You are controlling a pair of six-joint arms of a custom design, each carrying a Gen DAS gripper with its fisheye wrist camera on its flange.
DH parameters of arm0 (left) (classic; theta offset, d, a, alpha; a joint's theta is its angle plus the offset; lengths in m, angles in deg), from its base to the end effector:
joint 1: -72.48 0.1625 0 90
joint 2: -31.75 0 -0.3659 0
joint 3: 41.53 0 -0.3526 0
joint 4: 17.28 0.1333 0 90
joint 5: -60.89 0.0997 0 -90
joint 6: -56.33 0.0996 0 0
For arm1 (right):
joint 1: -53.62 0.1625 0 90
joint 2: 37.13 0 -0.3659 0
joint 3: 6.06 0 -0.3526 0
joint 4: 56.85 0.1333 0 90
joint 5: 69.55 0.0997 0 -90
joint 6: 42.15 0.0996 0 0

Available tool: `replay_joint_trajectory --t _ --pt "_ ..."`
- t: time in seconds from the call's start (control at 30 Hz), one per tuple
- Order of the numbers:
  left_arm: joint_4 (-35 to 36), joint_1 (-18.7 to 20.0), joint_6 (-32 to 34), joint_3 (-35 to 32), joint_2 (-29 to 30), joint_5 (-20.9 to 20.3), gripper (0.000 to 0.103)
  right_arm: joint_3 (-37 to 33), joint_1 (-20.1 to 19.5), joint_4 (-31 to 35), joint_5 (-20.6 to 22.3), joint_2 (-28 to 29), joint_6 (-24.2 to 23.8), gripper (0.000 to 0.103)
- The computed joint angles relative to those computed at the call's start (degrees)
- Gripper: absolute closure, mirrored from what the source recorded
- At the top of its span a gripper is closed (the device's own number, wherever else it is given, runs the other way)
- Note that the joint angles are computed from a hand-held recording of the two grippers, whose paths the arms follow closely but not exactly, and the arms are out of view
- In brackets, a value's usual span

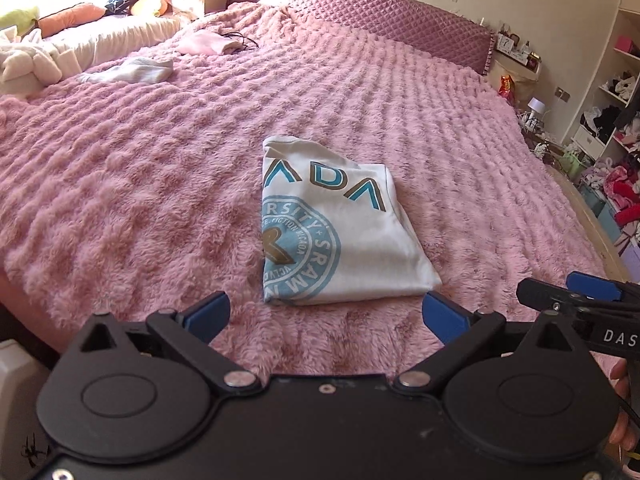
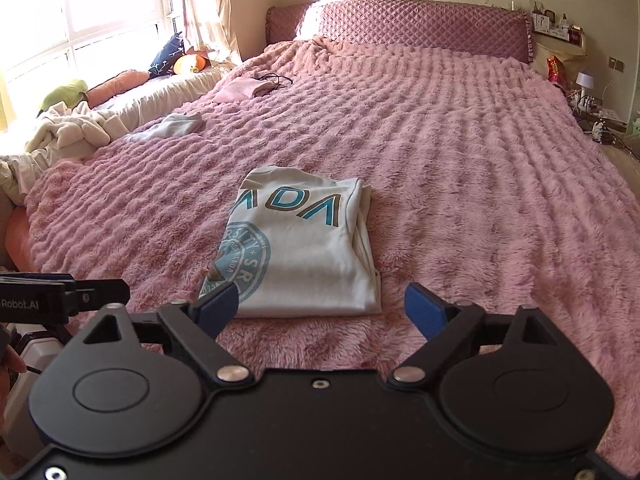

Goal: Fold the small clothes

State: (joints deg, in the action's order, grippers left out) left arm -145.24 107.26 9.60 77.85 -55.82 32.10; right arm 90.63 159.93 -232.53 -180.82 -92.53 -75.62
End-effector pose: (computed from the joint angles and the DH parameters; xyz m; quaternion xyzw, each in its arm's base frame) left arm -0.2187 -0.4204 0.3052 0.0364 0.8591 -0.4240 0.2842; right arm 0.2643 -0.5571 0.2344 0.3198 -0.8548 0.3416 0.2244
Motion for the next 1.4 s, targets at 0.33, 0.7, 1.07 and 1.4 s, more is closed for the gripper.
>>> replay_joint_trajectory --t 0.33,0.7,1.07,1.4 --pt "23.7 -6.3 -22.1 -1.0 -6.0 -0.9 0.0 5.9 2.0 0.8 -1.2 -5.1 2.9 0.0" --pt "27.3 -6.4 -23.1 -2.3 -5.0 -1.0 0.0 6.0 3.1 0.8 -2.7 -5.1 4.3 0.0" --pt "28.4 -4.9 -24.4 -4.2 -4.0 -3.9 0.0 6.0 3.1 1.4 -2.8 -5.2 4.5 0.0" --pt "29.2 -4.3 -24.8 -5.1 -3.5 -5.5 0.0 5.9 2.8 1.5 -2.8 -5.2 5.1 0.0"
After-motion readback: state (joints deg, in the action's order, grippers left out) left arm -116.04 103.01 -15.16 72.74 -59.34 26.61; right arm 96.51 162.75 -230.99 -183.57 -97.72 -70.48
